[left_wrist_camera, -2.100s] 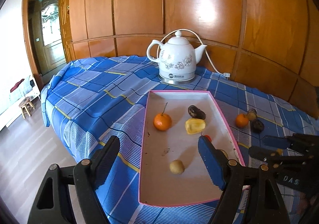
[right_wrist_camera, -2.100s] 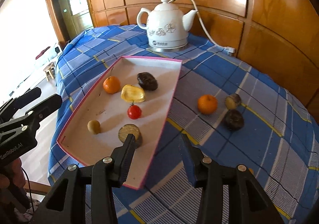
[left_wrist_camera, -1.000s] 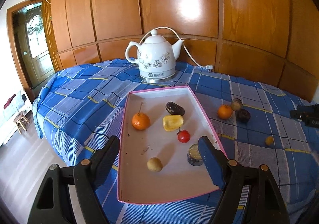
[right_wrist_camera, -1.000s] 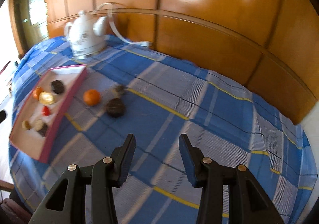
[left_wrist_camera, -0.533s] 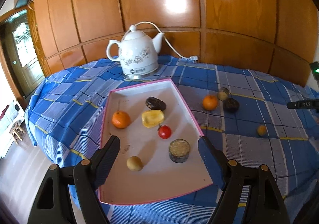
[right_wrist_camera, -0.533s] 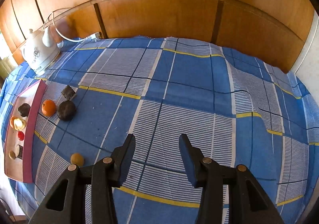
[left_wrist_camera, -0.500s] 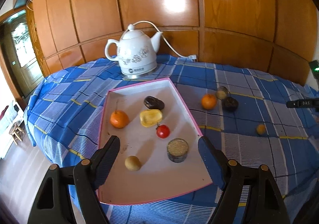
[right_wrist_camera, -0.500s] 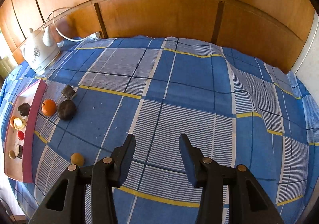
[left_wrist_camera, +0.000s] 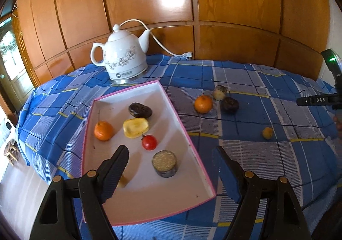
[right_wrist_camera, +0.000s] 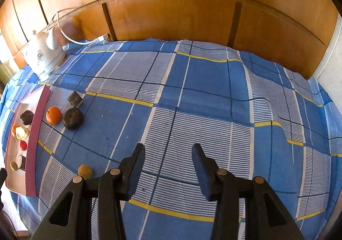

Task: Organize fruits
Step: 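Move both tools back toward the remaining mandarin and small fruits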

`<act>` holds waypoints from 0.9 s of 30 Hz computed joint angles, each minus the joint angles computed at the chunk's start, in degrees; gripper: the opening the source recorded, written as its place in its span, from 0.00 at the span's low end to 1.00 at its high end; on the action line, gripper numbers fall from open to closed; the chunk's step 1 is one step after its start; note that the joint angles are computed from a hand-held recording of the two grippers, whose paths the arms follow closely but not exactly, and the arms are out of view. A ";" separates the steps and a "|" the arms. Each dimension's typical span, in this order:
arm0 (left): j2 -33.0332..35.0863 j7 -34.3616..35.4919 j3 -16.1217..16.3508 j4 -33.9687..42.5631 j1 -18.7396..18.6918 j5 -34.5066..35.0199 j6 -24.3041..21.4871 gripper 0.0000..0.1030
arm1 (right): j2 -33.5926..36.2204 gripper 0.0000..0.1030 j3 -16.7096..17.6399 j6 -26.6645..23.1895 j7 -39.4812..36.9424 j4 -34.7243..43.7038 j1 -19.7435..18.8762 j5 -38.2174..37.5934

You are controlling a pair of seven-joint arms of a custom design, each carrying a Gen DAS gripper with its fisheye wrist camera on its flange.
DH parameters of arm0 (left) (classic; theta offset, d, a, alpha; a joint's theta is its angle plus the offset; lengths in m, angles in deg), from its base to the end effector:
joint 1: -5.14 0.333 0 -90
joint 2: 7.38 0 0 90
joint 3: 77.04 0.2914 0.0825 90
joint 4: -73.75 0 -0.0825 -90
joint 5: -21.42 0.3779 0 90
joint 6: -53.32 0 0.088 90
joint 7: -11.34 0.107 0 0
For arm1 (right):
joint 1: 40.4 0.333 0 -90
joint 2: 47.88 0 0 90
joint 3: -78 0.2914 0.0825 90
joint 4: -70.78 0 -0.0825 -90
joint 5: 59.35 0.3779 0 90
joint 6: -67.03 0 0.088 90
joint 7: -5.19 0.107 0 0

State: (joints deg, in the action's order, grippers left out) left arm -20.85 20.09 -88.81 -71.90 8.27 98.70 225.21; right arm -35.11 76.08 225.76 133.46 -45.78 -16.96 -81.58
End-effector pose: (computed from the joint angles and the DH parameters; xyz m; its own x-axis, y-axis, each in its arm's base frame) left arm 0.4312 -0.1359 0.3698 0.0040 -0.9958 -0.0915 -0.6870 0.0638 -0.7239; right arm 0.5673 0.2421 0.3707 0.0461 -0.9984 -0.0342 -0.8497 -0.0212 -0.5269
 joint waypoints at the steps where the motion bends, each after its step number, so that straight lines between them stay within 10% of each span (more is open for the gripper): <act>1: 0.20 0.03 -0.08 0.23 -0.07 -0.03 -0.05 0.78 | -0.05 0.45 0.03 0.10 -0.07 -0.07 -0.03 0.10; 27: 10.39 14.47 2.20 8.89 -3.58 -12.26 0.82 0.73 | 0.40 0.45 0.56 0.19 -3.66 0.32 0.12 2.70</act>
State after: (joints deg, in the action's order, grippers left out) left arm -10.46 34.56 -86.61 -63.00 4.69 86.45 226.03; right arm -34.71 76.64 225.96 129.79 -45.46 -16.84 -78.87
